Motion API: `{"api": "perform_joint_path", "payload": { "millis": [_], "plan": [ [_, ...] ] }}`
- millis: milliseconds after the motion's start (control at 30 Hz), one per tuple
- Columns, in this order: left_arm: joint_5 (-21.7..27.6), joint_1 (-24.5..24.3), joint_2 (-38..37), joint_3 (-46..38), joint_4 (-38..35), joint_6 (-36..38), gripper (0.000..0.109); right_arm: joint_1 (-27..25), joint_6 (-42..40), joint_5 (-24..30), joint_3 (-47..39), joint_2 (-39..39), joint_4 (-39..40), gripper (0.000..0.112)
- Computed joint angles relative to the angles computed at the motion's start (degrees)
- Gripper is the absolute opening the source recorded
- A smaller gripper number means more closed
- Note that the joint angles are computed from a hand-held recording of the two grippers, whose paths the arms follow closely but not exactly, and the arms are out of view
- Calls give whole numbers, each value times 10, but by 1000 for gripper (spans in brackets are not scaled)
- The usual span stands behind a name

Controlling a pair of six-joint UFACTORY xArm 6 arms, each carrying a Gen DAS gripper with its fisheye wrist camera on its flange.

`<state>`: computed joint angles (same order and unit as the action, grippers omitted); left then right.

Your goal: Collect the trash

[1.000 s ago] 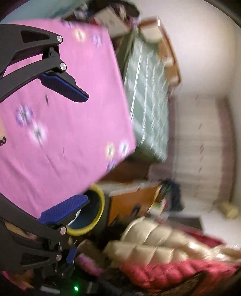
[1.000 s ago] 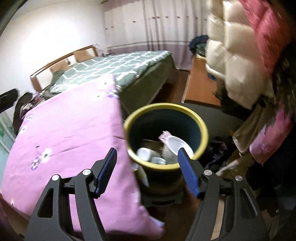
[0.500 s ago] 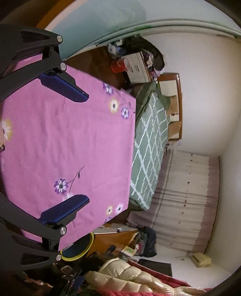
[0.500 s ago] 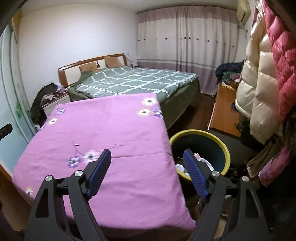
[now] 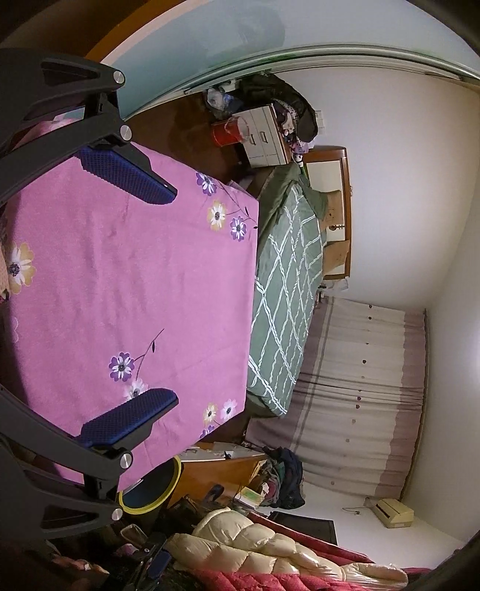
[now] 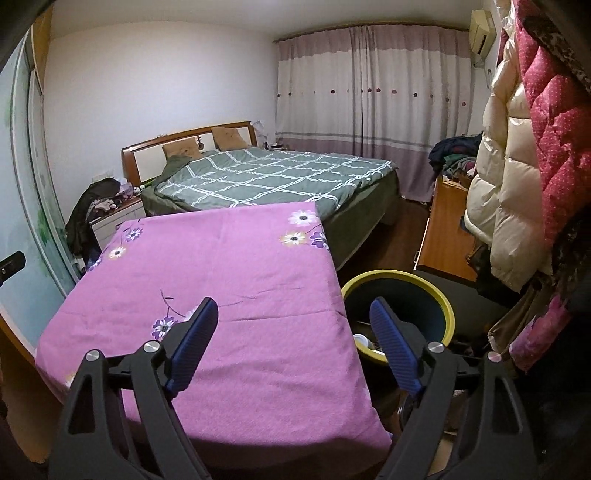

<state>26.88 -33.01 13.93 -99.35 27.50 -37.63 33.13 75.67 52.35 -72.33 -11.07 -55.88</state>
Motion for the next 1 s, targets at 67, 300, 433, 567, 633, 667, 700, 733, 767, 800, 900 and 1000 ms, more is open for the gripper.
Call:
{"api": "perform_joint_path", "payload": {
  "millis": [67,300,433,567,633,667,700,733,767,800,900,1000],
  "plan": [
    [-2,1,-3,5,-3,3,98,3,3,3,-1,0,-3,80],
    [10,1,8,-15,-20,11,98,9,4,10,-8,2,-10,81],
    [10,2,12,-19,-21,8,98,10,0,12,-12,5,-9,81],
    [11,2,11,-19,-17,0,98,10,0,11,-13,6,-7,81],
    [14,1,13,-22,-16,0,98,10,1,10,-12,6,-8,81],
    [14,1,13,-22,-16,0,98,10,0,11,-13,6,-8,81],
    [13,1,13,-22,-17,1,98,10,0,10,-12,6,-8,81],
    [12,1,12,-20,-19,3,98,10,-1,10,-12,5,-8,81],
    [10,2,12,-18,-24,8,98,9,0,10,-12,5,-7,81],
    [9,3,13,-18,-31,14,98,9,-1,10,-12,5,-7,81],
    [10,1,16,-20,-51,31,98,8,1,8,-11,6,-6,81],
    [13,1,18,-20,-52,32,98,8,1,9,-11,7,-6,81]
  ]
}}
